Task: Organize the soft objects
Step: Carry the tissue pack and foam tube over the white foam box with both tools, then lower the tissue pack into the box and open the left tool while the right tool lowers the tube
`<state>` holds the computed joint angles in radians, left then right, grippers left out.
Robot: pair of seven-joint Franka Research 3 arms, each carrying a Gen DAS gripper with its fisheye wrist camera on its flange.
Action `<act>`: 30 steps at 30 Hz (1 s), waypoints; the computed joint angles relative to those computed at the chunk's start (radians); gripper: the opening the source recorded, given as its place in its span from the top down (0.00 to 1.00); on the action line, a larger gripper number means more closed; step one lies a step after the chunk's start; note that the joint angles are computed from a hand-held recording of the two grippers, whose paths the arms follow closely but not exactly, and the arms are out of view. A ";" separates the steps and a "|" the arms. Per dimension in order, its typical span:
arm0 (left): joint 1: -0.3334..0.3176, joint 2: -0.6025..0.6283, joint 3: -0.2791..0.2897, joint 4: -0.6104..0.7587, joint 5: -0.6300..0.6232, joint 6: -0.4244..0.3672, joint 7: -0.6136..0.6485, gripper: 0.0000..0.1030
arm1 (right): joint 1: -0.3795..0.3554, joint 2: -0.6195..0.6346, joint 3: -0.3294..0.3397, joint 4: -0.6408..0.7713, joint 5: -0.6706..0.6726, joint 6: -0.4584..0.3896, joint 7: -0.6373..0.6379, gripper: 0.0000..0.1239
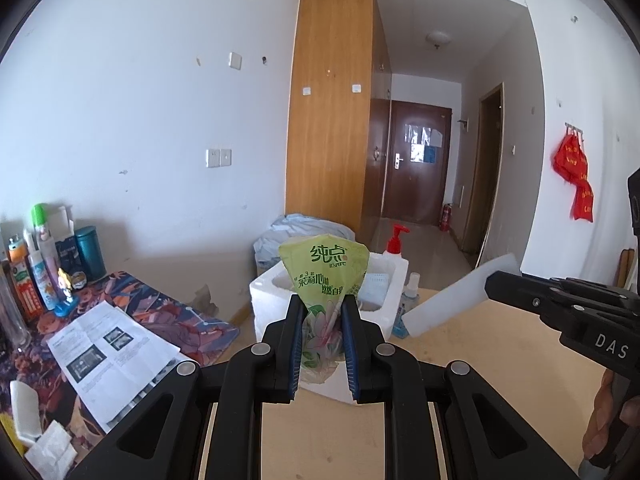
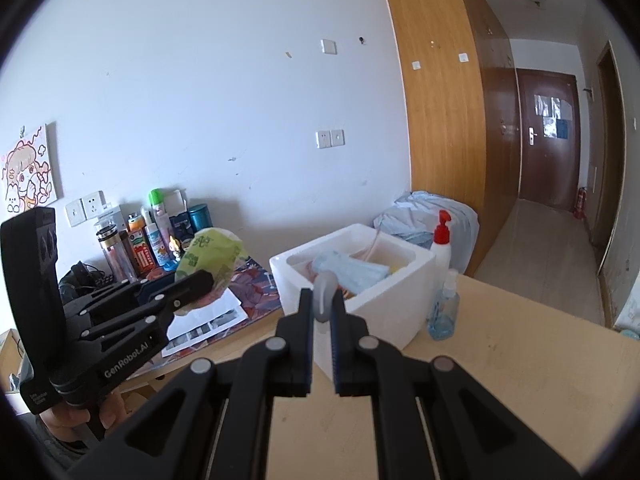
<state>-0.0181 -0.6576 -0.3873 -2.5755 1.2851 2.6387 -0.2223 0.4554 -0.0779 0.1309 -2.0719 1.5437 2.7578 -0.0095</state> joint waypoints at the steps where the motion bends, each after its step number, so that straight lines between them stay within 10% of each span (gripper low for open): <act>1: 0.004 0.010 0.007 0.009 0.005 0.009 0.005 0.81 | 0.001 0.007 0.001 0.010 -0.004 0.003 0.001 0.92; 30: 0.040 0.318 0.141 0.245 0.227 0.104 -0.022 0.81 | -0.049 0.313 0.092 0.350 -0.246 0.059 0.200 0.92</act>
<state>0.0224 -0.3397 -0.2465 -2.3305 1.5118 2.7432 -0.2442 0.4069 0.2353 0.2225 -1.7214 1.2977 2.8171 0.1902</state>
